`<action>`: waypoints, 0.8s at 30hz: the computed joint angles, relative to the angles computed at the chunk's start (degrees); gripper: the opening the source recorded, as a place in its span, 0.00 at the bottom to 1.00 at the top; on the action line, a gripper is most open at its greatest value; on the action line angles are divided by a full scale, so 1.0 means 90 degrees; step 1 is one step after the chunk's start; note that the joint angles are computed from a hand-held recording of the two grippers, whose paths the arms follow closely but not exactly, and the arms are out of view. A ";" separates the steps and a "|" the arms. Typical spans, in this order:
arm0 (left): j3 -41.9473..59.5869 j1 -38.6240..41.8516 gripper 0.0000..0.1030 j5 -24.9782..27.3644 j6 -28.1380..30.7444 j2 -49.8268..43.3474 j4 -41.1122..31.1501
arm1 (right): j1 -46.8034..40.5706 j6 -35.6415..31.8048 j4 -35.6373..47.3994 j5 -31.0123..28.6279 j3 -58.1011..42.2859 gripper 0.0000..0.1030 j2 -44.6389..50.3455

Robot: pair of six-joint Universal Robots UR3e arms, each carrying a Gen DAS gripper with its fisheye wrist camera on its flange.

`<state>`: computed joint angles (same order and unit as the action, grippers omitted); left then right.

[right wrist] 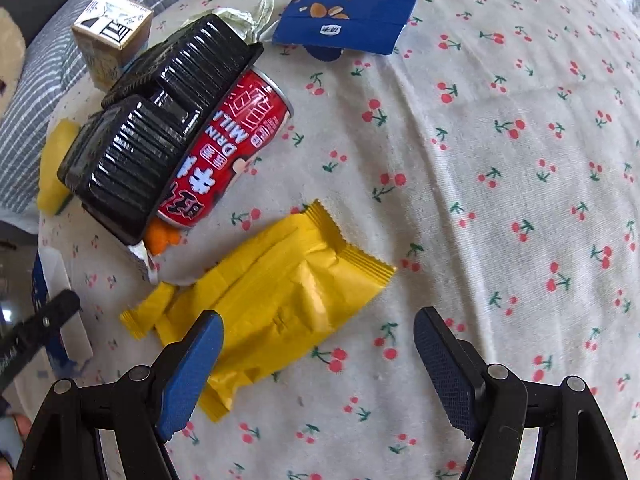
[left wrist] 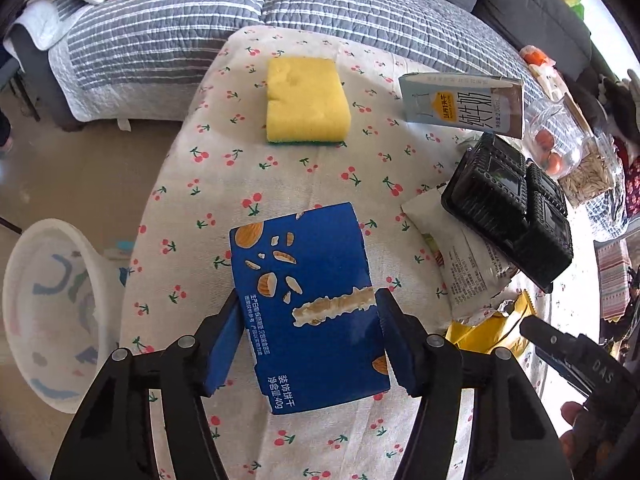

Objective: Collect trash
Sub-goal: 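Move the left tool to the blue biscuit box and grasp it, then lift the blue box with the left tool while the right tool grasps the yellow wrapper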

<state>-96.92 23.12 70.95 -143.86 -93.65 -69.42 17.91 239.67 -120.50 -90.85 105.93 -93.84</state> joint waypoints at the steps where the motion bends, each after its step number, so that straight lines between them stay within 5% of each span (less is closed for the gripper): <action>1: 0.0030 0.0055 0.65 -0.0011 0.0051 -0.0009 -0.0047 | 0.0036 0.0213 -0.0131 -0.0049 -0.0054 0.80 0.0131; 11: 0.0209 0.0476 0.65 -0.0050 0.0486 -0.0067 -0.0283 | 0.0439 0.1776 -0.0581 -0.1103 -0.0483 0.80 0.1010; 19: 0.0272 0.0766 0.65 -0.0058 0.0888 -0.0016 -0.0518 | 0.1080 0.1280 0.1358 -0.1874 -0.2580 0.81 0.2482; 24: 0.0312 0.0874 0.65 -0.0124 0.1037 0.0041 -0.0729 | 0.1264 0.1095 0.1555 -0.1843 -0.2760 0.80 0.2559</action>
<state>-94.11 30.99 69.83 -134.53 -93.28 -75.98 29.29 249.53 -106.51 -107.44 81.09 -70.81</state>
